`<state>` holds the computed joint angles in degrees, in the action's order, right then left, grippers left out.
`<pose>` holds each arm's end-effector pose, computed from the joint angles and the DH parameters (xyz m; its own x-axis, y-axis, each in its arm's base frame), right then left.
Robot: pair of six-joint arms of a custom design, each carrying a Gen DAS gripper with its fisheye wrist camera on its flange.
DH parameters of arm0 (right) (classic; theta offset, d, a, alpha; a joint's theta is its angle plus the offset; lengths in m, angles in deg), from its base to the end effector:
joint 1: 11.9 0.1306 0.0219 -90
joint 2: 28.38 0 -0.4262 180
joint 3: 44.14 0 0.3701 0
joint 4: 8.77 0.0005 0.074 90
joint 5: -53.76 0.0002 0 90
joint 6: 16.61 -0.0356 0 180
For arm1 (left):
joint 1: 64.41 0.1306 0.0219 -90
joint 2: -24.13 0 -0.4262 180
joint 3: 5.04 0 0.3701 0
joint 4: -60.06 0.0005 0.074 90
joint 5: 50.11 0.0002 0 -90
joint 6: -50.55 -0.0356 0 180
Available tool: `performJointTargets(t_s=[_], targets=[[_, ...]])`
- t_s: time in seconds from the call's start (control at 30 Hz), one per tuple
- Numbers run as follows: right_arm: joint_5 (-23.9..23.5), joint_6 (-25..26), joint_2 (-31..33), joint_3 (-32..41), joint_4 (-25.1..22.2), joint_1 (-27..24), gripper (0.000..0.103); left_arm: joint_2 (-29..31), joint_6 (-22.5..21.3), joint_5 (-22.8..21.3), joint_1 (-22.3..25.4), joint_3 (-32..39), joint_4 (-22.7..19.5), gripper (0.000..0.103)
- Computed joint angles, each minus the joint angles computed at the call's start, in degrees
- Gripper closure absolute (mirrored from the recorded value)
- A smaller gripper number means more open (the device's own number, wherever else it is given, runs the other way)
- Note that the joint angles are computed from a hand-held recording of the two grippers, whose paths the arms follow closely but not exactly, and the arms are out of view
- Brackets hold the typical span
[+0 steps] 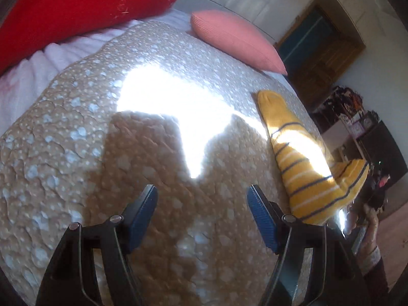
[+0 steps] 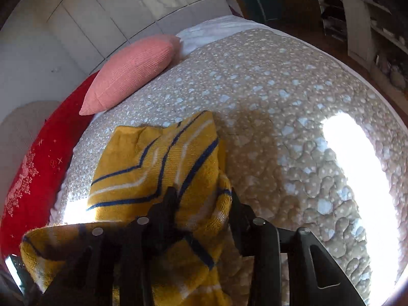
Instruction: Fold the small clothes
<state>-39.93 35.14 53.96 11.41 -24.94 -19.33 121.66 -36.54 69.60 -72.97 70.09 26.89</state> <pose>0.3726 -0.0468 0.3114 -0.4797 0.6856 -0.5476 0.4830 0.7273 0.4875 0.4710 -0.0893 0.3254 -0.8352 0.0811 -0.5439 0.3644 0.8223 -0.4370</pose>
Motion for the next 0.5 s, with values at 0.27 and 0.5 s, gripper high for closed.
performJointTargets(t_s=[0.27,0.5], targets=[[6.6,0.8,-12.6,-2.8,2.7,1.2,0.046,-3.2,0.4,-4.9,-4.3,-0.9,-2.0,0.031],[-7.5,-0.1,-7.1,-0.8,6.5,3.3,0.079,-3.5,2.6,-7.7,-10.6,2.8,-1.7,0.031]])
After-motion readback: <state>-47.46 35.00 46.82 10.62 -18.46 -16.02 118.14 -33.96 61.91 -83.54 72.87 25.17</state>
